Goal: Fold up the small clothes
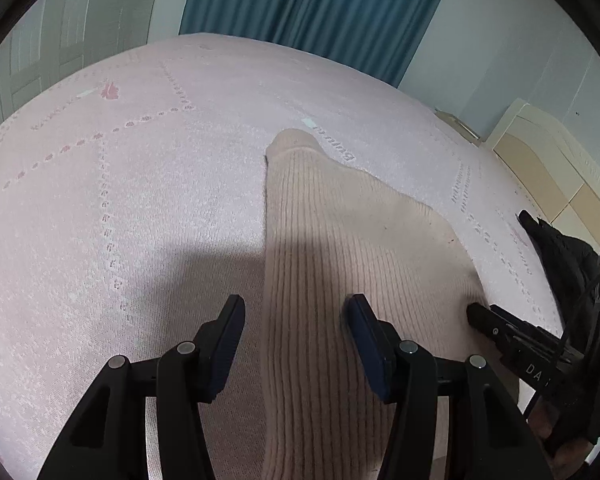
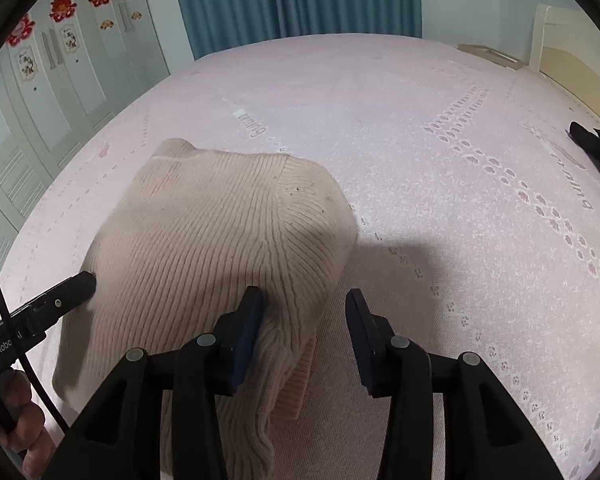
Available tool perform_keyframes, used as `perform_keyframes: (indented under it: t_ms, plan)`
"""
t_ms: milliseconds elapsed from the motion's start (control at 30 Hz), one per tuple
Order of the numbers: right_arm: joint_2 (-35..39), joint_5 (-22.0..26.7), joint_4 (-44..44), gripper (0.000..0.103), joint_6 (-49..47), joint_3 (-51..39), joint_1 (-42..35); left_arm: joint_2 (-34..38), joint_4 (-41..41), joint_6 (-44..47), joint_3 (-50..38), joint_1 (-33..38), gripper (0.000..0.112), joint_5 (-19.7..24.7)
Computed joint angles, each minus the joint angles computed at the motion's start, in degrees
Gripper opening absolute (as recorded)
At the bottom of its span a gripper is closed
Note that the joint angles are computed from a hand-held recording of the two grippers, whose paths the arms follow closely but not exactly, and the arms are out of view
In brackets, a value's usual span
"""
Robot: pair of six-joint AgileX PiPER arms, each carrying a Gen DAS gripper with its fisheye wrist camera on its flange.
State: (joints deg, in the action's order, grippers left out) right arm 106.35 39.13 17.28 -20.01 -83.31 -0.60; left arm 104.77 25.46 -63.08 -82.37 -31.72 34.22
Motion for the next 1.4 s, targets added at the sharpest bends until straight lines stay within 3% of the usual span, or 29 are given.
perform_keyframes:
  t_ms: [200, 400, 633, 767, 1167, 1400]
  plan:
    - [0.41, -0.08, -0.22, 0.044, 0.08, -0.42, -0.19, -0.42, 2.79, -2.37, 1.13, -0.5, 0.054, -0.84]
    - [-0.56, -3.18, -2.11, 0.045, -0.64, 1.57, 0.59, -0.56, 2.03, -2.72, 2.18, 0.19, 0.054, -3.03]
    - [-0.61, -3.16, -0.69, 0.047, -3.92, 1.15, -0.28, 0.64, 9.25, -6.45, -0.19, -2.53, 0.054, 1.76]
    - [-0.71, -3.15, 1.32, 0.048, -4.72, 0.75, -1.41, 0.01, 7.49, -5.46, 0.37, -1.36, 0.054, 0.74]
    - [1.31, -1.6, -4.17, 0.045, 0.77, -1.0, -0.37, 0.29, 4.87, -2.89, 0.1, -0.92, 0.054, 0.34]
    - [0.35, -2.65, -4.35, 0.045, 1.07, 0.09, -0.17, -0.11, 8.2, -5.54, 0.53, -1.98, 0.054, 1.22]
